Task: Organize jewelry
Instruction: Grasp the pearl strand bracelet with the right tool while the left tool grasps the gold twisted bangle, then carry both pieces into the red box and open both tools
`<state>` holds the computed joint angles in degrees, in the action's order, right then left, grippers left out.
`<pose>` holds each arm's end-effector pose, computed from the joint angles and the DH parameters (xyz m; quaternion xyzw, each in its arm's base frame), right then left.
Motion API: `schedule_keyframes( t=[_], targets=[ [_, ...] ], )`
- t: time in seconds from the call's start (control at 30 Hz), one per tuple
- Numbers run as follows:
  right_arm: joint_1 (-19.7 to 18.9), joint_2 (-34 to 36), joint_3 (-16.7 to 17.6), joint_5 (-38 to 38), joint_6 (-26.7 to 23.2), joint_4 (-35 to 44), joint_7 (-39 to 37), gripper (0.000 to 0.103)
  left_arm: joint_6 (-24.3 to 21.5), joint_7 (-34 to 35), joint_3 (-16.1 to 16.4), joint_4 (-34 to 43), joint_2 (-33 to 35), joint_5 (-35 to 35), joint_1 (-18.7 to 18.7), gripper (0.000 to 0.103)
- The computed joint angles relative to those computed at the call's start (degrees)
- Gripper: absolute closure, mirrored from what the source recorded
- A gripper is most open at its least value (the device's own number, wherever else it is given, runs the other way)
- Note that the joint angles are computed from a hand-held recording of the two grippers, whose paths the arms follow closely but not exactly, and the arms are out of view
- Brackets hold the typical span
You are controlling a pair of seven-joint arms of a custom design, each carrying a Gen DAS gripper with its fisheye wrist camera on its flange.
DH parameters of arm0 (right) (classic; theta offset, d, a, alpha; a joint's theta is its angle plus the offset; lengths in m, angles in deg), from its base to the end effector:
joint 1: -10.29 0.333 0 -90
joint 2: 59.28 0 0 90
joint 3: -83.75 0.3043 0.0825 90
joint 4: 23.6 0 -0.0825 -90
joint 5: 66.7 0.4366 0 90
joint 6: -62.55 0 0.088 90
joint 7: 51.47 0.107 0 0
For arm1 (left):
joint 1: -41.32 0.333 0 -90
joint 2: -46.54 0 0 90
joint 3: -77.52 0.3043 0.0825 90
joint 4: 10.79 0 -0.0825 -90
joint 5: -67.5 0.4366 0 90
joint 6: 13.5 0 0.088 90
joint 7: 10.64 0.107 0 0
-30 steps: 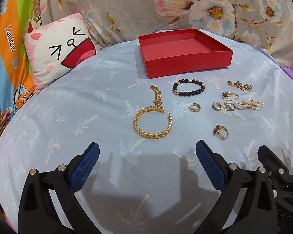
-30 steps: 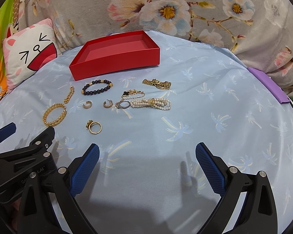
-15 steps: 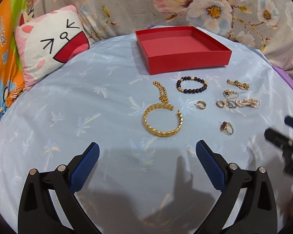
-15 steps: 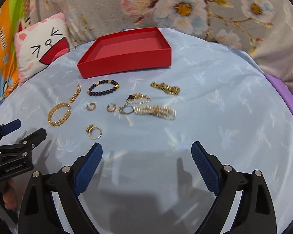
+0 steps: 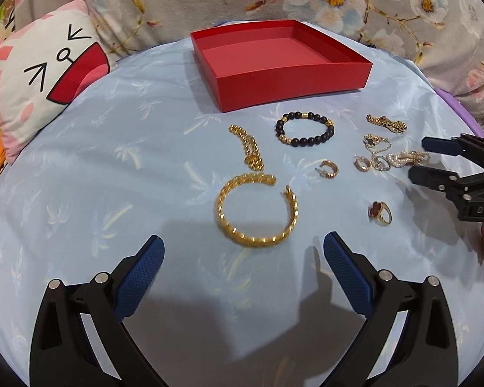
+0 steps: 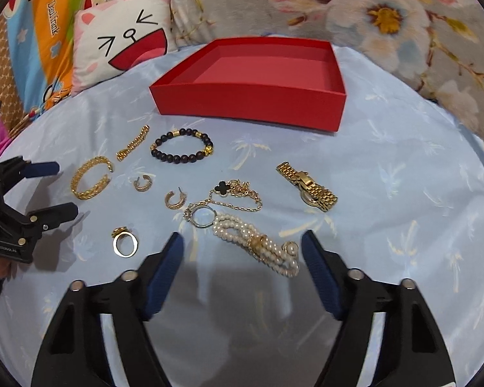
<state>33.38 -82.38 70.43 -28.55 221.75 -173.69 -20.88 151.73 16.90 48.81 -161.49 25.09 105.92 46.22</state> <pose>0.4789 0.0582 0.3899 -0.8391 0.4241 -0.1464 0.3075 0.4326 -0.2208 0.3621 -0.6763 0.6471 -0.2345 0.2626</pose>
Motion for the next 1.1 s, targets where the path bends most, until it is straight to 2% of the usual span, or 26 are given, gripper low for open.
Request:
schedule_keyframes(
  t=[0.07, 0.17, 0.27, 0.37, 0.43, 0.47, 0.5, 0.57, 0.6, 0.7, 1.1],
  targets=[
    [-0.01, 1.57, 0.21, -0.17, 0.22, 1.13, 0.03, 0.047, 0.26, 0.80, 0.56, 0.47, 0.92, -0.37, -0.29, 0.006],
    [-0.84, 3.07, 0.45, 0.35, -1.42, 2.65, 0.58, 0.060, -0.33, 6.34, 4.67, 0.68, 1.94, -5.76, -4.14, 0.006],
    [-2.47, 2.74, 1.37, 0.30, -2.19, 2.36, 1.67, 0.077, 0.06, 8.11, 5.39, 0.27, 1.81, -8.36, -4.72, 0.006],
    [-3.80, 1.53, 1.71, 0.17, -3.62, 1.54, 3.73, 0.087, 1.06, 8.94, 5.30, -0.62, 1.06, -10.17, -4.41, 0.007],
    [-4.47, 0.35, 2.11, -0.21, -3.50, 0.40, 5.59, 0.088, 1.67, 8.68, 4.35, -1.18, 0.40, -10.70, -3.49, 0.008],
    [-4.60, -0.35, 2.11, -0.33, -3.53, -0.23, 6.53, 0.088, 1.64, 8.01, 3.23, -1.35, -0.09, -10.32, -2.54, 0.012],
    [-4.57, -1.02, 1.93, -0.32, -3.69, -0.80, 7.25, 0.088, 1.26, 8.15, 2.89, -1.36, -0.44, -10.66, -2.46, 0.019],
    [-4.58, -2.06, 1.71, -0.79, -3.92, -1.63, 8.77, 0.088, 1.01, 7.84, 1.82, -1.42, -1.02, -10.43, -1.67, 0.025],
    [-4.60, -2.58, 1.64, -1.20, -3.95, -2.04, 9.39, 0.088, 1.08, 8.42, 2.11, -1.54, -1.17, -10.92, -2.00, 0.033],
    [-4.53, -3.87, 1.42, -2.56, -3.42, -3.27, 11.35, 0.088, 1.64, 8.98, 1.87, -2.01, -1.79, -11.60, -1.88, 0.049],
    [-2.49, -11.12, -1.18, -7.83, -1.57, -6.86, 17.09, 0.089, 2.07, 18.07, 4.47, -4.46, -6.38, -20.87, -6.80, 0.049]
  ],
)
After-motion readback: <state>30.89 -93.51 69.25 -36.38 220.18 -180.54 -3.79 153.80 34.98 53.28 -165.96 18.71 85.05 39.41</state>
